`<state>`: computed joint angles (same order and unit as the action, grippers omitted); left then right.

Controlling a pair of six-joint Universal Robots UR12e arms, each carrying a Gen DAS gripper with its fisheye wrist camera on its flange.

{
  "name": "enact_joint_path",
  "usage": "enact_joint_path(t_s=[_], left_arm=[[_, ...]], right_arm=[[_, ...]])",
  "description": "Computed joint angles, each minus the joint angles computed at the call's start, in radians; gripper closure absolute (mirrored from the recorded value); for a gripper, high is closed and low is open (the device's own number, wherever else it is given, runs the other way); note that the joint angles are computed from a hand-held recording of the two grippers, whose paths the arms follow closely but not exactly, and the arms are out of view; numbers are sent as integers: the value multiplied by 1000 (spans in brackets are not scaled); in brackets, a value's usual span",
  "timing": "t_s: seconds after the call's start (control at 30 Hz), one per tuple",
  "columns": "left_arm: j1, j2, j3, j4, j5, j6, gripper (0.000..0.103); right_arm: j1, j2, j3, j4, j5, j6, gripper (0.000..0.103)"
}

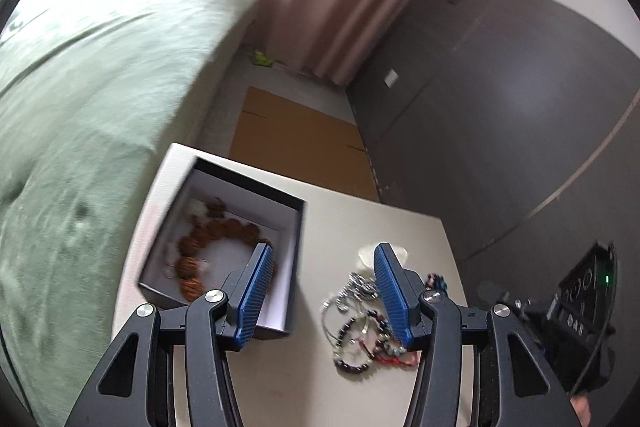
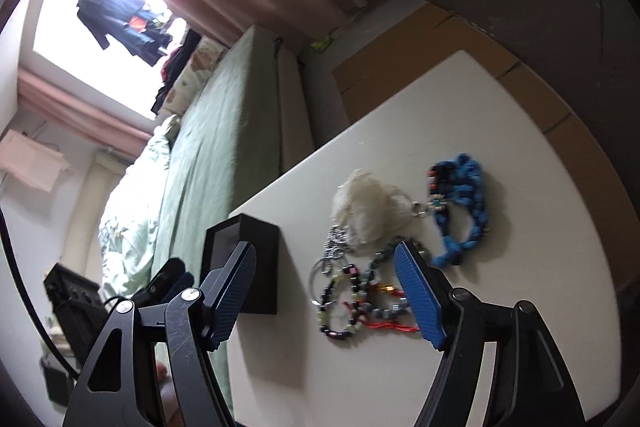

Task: Organize jewelry
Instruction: 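Release the bracelet in the box and withdraw the left tool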

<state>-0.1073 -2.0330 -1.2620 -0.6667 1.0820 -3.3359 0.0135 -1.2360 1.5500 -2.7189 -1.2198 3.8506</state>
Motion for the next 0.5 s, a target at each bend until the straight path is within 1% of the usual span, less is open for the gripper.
enact_joint_path(t_s=[0.1,0.2,0.27,0.37,0.43,0.5], left_arm=[[-21,-1,5,-25,7,63,49],[-40,0,2,-41,21,119,50],[-53,0,-1,-57,28,162,57],[-68,-6,3,-99,30,223,64],[-81,-10,4,-119,56,275,66],[-91,-12,4,-135,78,307,68]], right_arm=[[-13,-4,12,3,1,36,31],[-20,-12,26,10,-19,76,31],[-28,-19,37,21,-22,96,31],[-41,-29,54,25,-8,120,31],[-45,-36,59,35,-14,120,31],[-48,-43,63,49,-28,116,31]])
